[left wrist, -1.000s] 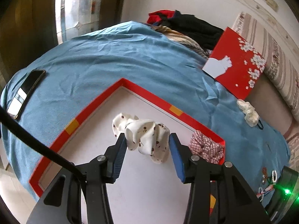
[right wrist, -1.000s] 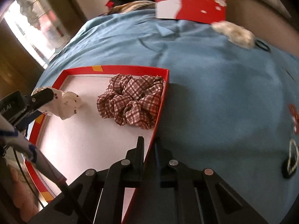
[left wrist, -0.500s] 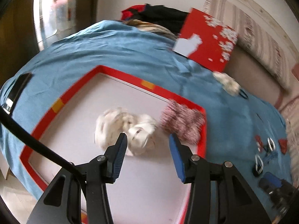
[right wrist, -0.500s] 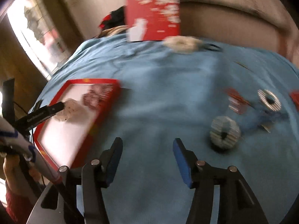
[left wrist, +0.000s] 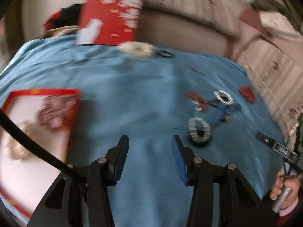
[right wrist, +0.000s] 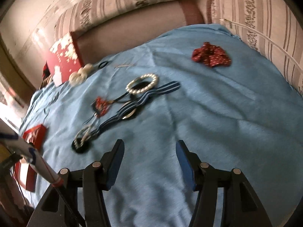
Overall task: Organize jewelry
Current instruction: 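Grasp the black hair tie with the left tool while the right tool grasps the blue striped watch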
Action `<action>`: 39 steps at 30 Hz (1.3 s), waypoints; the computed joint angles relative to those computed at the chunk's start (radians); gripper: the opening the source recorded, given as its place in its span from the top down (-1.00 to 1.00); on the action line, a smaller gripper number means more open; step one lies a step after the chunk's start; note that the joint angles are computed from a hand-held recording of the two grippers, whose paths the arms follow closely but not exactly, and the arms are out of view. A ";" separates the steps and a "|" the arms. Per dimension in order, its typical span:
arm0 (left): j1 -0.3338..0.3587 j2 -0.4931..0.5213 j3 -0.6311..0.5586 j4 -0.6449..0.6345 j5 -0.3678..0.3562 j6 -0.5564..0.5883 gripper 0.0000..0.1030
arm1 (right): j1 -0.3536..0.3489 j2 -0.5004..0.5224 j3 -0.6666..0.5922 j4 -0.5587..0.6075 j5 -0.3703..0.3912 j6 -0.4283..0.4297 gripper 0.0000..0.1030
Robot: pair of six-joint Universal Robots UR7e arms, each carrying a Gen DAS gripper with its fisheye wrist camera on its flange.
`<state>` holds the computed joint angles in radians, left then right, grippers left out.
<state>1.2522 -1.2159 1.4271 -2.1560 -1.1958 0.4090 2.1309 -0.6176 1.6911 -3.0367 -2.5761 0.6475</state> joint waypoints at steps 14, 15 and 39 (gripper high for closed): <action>-0.097 0.108 0.118 -0.005 0.077 0.112 0.72 | -0.045 0.000 0.048 -0.236 0.095 -0.120 -0.19; -0.094 0.121 0.100 0.031 0.079 0.086 0.85 | -0.046 0.000 0.048 -0.237 0.095 -0.121 -0.19; 0.090 0.168 -0.249 0.131 -0.079 -0.141 0.19 | -0.061 0.074 -0.091 -0.209 0.223 -0.261 -0.19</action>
